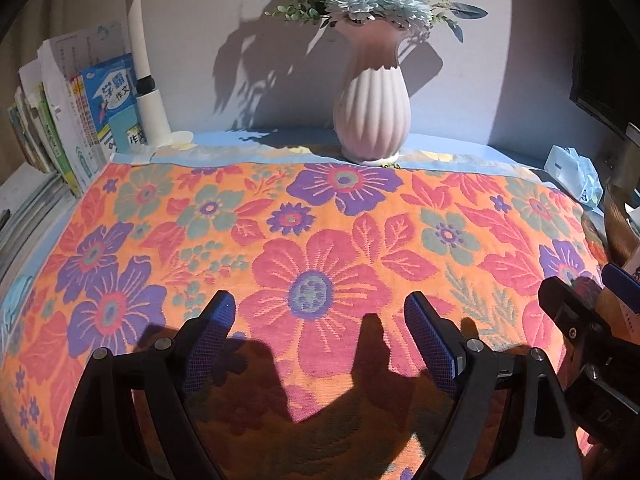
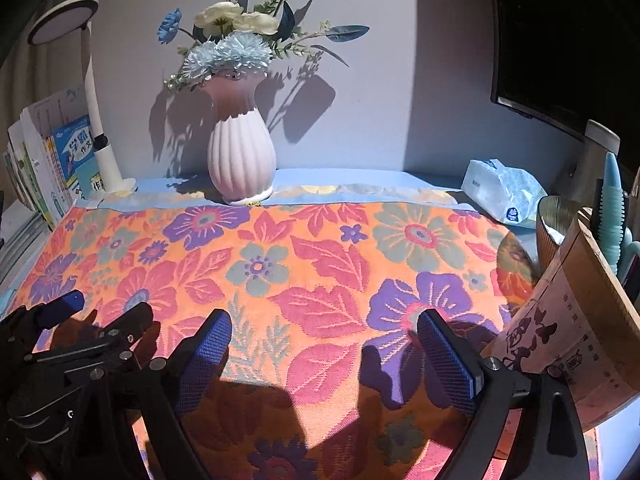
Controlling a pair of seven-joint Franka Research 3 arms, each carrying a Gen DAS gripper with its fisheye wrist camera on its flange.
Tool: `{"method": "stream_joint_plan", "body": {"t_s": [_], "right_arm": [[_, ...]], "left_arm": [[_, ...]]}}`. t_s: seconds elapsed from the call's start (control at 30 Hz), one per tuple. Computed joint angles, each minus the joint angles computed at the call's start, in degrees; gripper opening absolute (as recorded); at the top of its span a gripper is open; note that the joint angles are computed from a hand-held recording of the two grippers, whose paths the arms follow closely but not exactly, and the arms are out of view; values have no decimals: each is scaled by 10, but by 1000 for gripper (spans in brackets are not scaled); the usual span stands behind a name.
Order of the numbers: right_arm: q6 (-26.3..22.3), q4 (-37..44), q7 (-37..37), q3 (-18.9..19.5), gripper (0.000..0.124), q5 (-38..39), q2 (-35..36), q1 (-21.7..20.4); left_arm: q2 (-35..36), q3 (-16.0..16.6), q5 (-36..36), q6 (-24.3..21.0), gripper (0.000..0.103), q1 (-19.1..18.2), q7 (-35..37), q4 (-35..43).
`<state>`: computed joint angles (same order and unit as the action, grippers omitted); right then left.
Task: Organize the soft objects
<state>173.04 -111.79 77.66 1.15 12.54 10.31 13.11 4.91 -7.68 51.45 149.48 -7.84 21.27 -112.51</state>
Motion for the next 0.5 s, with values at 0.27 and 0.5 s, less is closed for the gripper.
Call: {"method": "stream_joint_plan", "body": {"t_s": [0.27, 0.5], "right_arm": [[-6, 4, 6, -4, 94, -9, 2, 3], [-10, 7, 15, -7, 95, -20, 4, 5]], "left_arm": [[2, 1, -18, 2, 86, 3, 11, 1], [4, 1, -25, -8, 88, 2, 13, 3]]}}
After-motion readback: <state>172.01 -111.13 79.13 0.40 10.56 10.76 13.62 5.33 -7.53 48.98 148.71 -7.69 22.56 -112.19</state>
